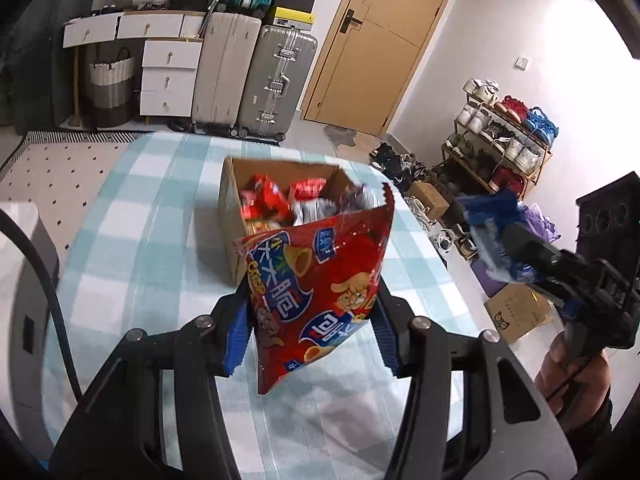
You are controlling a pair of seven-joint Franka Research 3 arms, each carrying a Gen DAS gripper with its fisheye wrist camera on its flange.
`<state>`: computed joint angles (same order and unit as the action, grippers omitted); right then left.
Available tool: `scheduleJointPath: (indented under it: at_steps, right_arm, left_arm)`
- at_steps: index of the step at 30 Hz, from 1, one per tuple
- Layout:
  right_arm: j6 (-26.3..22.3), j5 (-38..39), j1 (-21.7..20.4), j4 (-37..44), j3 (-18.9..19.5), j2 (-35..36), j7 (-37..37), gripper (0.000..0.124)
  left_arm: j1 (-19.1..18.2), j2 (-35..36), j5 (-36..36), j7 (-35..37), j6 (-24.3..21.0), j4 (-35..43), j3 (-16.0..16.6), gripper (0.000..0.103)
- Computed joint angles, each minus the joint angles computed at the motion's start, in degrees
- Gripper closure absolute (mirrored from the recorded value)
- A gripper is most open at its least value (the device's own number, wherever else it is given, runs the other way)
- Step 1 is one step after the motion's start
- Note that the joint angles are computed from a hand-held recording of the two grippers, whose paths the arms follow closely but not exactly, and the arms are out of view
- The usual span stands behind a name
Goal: Organize snacks
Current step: 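Carry the red cracker bag and blue pack over the cardboard box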
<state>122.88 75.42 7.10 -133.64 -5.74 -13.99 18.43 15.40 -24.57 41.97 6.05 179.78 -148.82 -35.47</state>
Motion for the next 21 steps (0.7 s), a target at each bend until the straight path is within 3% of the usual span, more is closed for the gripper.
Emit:
scheduleJointPath:
  at_steps: [3,5,9,13,16,21]
  right_arm:
    - [-0.5,-0.8,0.2,3.9,0.3,0.4,2.9,0.078]
    - [-0.1,-1.8,0.4,6.1,0.7,0.7,3.9,0.078]
    - [0.7,-4.0,1.2,11.3,1.3,2.7,7.1,0.078]
    - [0.1,-3.2,1.3,17.6,1.9,7.1,11.1,0.078]
    - [2.2,-5.0,1.4,22.4,3.3,10.8,13.7,0.078]
    - [6.2,-10.7,1.5,29.5,5.8,17.7,17.3,0.078]
  left_arm:
    - [-7.3,1.3,-2.3,6.1,-6.4,3.4,7.1,0.053]
    - [-10.4,2.1,-2.5,8.7,-10.3,6.0,9.9,0.053]
    - [-18.4,6.8,-8.5,17.5,-13.3,12.0,18.4,0.053]
    - [-19.5,12.5,-9.2,21.4,-17.4,20.1,20.1,0.053]
    - [-21.5,17.3,-14.3,26.9,-18.9,25.4,23.0,0.053]
    - [-21.9,24.8,-15.0,28.1,-21.0,32.7,24.6,0.053]
